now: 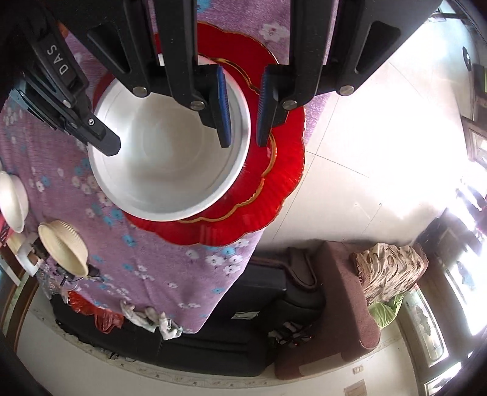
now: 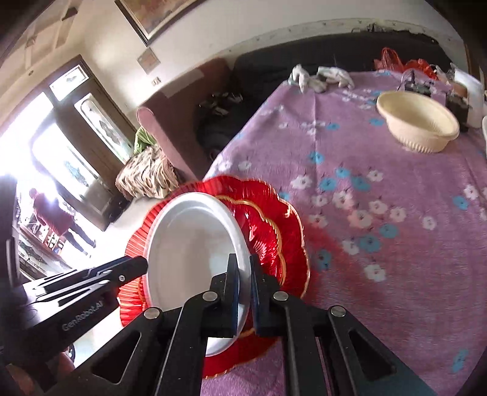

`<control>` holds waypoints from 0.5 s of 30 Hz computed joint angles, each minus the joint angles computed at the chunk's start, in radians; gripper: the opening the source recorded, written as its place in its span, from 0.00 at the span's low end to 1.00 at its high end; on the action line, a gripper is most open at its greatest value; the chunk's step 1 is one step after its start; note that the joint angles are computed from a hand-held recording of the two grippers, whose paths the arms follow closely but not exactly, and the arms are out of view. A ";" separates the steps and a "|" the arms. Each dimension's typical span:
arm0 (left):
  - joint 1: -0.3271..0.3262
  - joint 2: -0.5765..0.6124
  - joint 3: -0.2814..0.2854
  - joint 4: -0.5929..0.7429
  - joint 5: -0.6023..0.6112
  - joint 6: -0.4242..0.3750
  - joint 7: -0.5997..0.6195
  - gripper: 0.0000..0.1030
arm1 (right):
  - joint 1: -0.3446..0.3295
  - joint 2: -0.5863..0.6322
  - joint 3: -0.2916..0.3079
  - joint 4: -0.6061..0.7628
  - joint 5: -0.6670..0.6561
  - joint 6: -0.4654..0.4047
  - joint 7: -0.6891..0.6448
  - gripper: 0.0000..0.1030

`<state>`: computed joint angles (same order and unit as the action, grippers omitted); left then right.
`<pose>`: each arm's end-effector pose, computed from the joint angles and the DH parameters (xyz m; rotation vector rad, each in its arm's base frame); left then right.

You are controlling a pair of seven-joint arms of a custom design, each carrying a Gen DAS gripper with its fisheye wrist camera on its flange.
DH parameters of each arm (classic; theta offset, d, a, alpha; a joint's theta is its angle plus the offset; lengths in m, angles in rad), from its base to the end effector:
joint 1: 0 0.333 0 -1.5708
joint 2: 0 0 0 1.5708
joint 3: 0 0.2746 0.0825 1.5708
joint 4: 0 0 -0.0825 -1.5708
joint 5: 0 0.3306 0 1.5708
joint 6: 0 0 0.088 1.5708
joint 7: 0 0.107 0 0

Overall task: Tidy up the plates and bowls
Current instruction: 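Carry the white bowl with both grippers onto the red plate stack, then open both grippers to release the white bowl on the plates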

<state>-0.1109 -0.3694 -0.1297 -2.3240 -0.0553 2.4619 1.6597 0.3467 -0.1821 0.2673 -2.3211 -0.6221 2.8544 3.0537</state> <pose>0.4308 -0.1106 0.5193 -1.6397 2.2208 -0.5375 0.3769 0.3100 0.4733 -1.3914 1.9230 -0.2926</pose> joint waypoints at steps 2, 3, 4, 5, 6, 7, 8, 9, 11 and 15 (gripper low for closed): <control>0.007 0.011 -0.005 0.004 0.014 0.013 -0.012 0.16 | -0.002 0.014 -0.008 0.005 0.005 0.003 -0.013 0.08; 0.007 0.009 -0.004 0.002 0.014 0.017 -0.014 0.16 | 0.000 0.012 -0.013 0.001 0.010 0.006 -0.020 0.09; 0.005 0.006 -0.001 0.001 0.010 0.020 -0.010 0.16 | 0.003 0.019 -0.016 0.006 0.018 0.006 -0.033 0.09; 0.004 0.005 -0.002 0.001 0.011 0.023 -0.011 0.16 | 0.014 0.027 -0.025 0.012 0.046 0.000 -0.072 0.11; 0.006 0.003 -0.004 0.000 0.015 0.025 -0.015 0.16 | 0.018 0.031 -0.026 0.019 0.052 -0.010 -0.087 0.11; 0.008 0.001 -0.007 -0.001 0.022 0.028 -0.021 0.16 | 0.018 0.034 -0.020 0.029 0.039 -0.029 -0.087 0.12; 0.013 -0.006 -0.014 -0.006 0.037 0.036 -0.034 0.16 | 0.018 0.037 -0.009 0.045 0.010 -0.057 -0.077 0.12; 0.016 -0.015 -0.017 -0.011 0.048 0.040 -0.039 0.16 | 0.017 0.037 0.006 0.067 -0.042 -0.105 -0.062 0.12; 0.023 -0.035 -0.018 -0.020 0.066 0.043 -0.054 0.16 | 0.015 0.025 0.038 0.107 -0.196 -0.222 0.026 0.13; 0.036 -0.063 -0.011 -0.026 0.083 0.035 -0.082 0.16 | 0.027 -0.067 0.050 0.079 -0.389 -0.292 0.171 0.23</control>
<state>-0.0745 -0.4321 -0.1411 -2.3495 0.0272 2.4969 1.5779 0.3734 -0.2488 0.3173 -2.2417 -1.0107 2.5625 3.2245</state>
